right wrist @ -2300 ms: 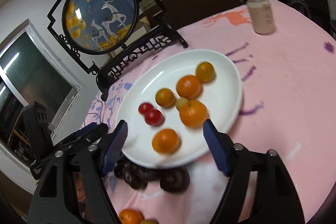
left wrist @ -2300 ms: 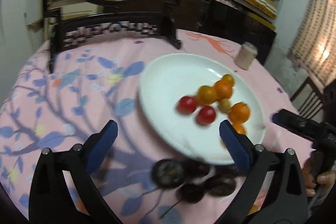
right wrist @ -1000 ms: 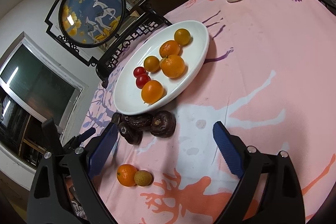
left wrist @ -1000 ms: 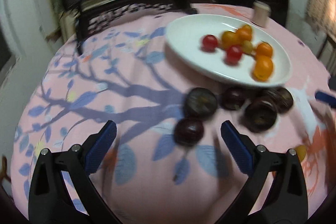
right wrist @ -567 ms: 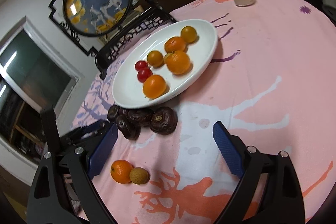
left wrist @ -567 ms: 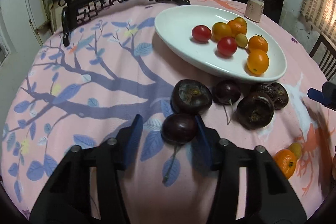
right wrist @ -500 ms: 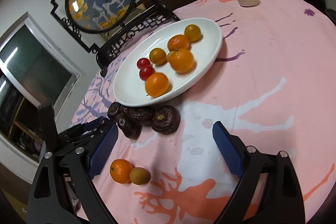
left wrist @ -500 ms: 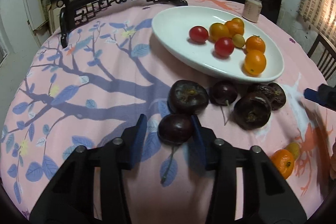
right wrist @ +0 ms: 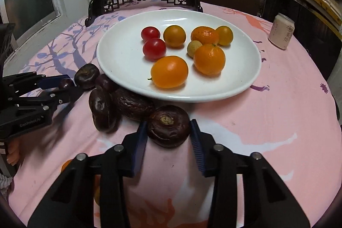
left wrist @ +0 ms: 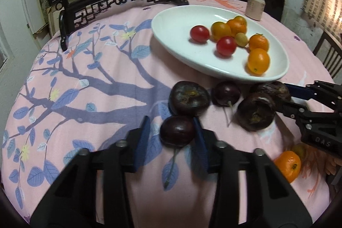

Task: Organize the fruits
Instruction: 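Grasp a dark purple plum with the left gripper while the right grasps a dark brown round fruit, then lower both held fruits onto the white plate and open both grippers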

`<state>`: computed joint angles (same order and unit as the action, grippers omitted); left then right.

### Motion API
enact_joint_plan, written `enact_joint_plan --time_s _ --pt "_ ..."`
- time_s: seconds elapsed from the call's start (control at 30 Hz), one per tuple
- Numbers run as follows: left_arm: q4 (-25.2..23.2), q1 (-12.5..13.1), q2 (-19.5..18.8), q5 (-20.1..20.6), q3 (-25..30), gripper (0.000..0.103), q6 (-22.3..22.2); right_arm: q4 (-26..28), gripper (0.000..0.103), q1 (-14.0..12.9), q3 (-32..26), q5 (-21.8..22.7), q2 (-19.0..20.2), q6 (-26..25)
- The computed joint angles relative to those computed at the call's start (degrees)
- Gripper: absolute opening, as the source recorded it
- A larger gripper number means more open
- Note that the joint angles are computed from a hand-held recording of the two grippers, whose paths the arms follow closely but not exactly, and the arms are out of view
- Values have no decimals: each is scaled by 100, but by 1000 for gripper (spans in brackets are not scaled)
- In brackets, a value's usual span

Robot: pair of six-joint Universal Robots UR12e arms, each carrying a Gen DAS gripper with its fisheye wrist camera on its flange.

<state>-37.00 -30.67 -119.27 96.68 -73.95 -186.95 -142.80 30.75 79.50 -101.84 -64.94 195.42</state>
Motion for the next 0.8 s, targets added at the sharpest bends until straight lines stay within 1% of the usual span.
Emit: enact_joint_plan --time_s 0.07,0.13,0.17,0.23,0.3,0.37,0.43,0.5,0.6,0.63,0.67,0.7,0.73,0.8 --pt "216 -8 50 12 -80 31 10 -187 40 -37 164 149 -108 25" --pt "508 16 136 -134 -200 31 -53 -398 40 -79 383 406 -264 150" --pt "682 26 187 -198 -270 31 -86 -535 40 -71 495 455 -339 198" --pt "919 40 244 -341 -332 31 -108 -937 40 -56 691 446 -467 299" --pt "1025 39 233 -417 -283 31 -59 -1230 40 -52 732 406 -507 358" --pt "987 47 173 -489 -143 31 -50 -1339 40 -64 654 380 -475 419" --pt "771 64 45 -612 131 31 -76 -1372 40 -121 521 491 -410 496" --pt "534 34 -164 -522 515 31 -95 -1215 40 -154 298 494 -298 530" --pt "202 15 -460 -601 1013 32 -141 -975 40 -194 -53 502 -79 505" --pt "117 -6 -542 -554 1134 45 -139 -984 41 -224 -132 611 1 542" --pt "118 -23 -594 -463 1195 72 -150 -1048 45 -254 -154 697 40 603" --pt "295 -55 -624 -259 1175 82 -199 -1200 61 -285 -121 789 51 719" --pt "423 -59 -614 -203 1120 87 -208 -1456 65 -304 -10 792 20 876" --pt "464 -29 -560 -284 1024 87 -177 -1820 65 -330 167 755 -66 918"
